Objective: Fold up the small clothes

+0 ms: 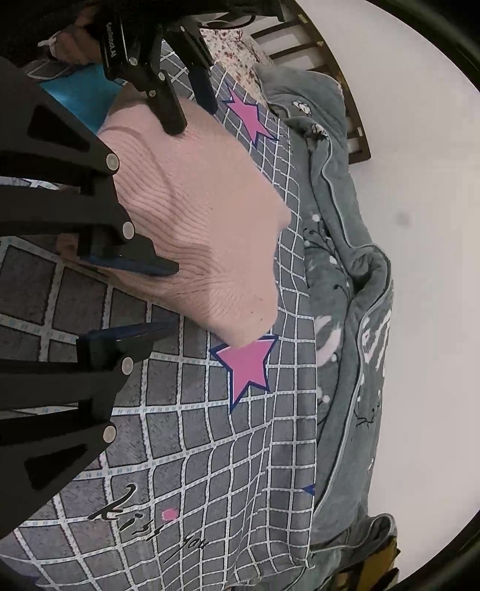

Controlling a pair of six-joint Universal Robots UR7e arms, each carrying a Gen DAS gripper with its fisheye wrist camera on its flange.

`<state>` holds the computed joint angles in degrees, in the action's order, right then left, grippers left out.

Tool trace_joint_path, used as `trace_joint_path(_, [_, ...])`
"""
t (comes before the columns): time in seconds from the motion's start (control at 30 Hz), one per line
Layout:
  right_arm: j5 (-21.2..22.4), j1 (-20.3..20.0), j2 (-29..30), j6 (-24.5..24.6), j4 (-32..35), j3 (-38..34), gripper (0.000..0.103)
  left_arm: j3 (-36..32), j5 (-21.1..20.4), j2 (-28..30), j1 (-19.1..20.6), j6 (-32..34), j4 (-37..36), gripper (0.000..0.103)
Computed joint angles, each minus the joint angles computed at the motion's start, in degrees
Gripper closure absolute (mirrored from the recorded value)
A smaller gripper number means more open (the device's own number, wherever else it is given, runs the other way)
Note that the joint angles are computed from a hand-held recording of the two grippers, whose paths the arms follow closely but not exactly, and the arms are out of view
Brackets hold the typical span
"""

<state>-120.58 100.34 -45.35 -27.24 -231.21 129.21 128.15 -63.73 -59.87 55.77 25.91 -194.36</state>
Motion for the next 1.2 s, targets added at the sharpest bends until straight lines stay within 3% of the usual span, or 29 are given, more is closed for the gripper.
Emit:
trace_joint_path(0.23, [-3.5,0.9,0.5,1.7,-1.8,1.3,0.071,2.7,3.3,-2.9,-0.6,-6.8,1.7,0.03])
trace_joint_path(0.33, [-7.0,2.0,2.2,1.0,-4.2,1.5,0.071,4.4,5.3,-3.7,-1.0,-8.1,1.3,0.03])
trace_joint_path(0.5, [-7.9,3.1,2.9,1.0,-9.0,3.9,0.071,7.1,5.2,-6.0,-1.1,-9.7,-0.2,0.03])
trace_joint_path(0.6, [-6.3,4.0,2.4,1.5,-13.3,6.3,0.067,8.4,4.8,-7.3,-1.3,-10.1,-1.0,0.03])
trace_joint_path(0.73, [-0.8,3.8,1.8,2.6,-18.4,9.4,0.063,9.0,5.6,-7.6,-0.8,-11.5,0.5,0.03])
trace_joint_path(0.83, [3.9,2.9,1.1,3.1,-18.1,10.5,0.061,8.6,4.8,-7.3,-0.4,-11.6,2.3,0.03])
trace_joint_path(0.97, [5.9,2.5,1.8,4.0,-16.5,9.5,0.061,8.5,5.3,-6.4,-0.9,-11.0,3.1,0.03])
trace_joint_path(1.03, [3.8,2.6,2.7,4.2,-14.9,7.8,0.061,8.6,7.6,-5.1,-1.6,-10.3,1.6,0.03])
trace_joint_path(1.1, [-1.3,3.1,3.9,3.8,-12.9,5.4,0.061,8.7,9.6,-4.6,-2.0,-9.7,-0.3,0.03])
trace_joint_path(1.2, [-4.9,2.2,3.8,6.0,-9.3,4.5,0.061,7.8,7.6,-6.2,-0.3,-11.9,2.6,0.03])
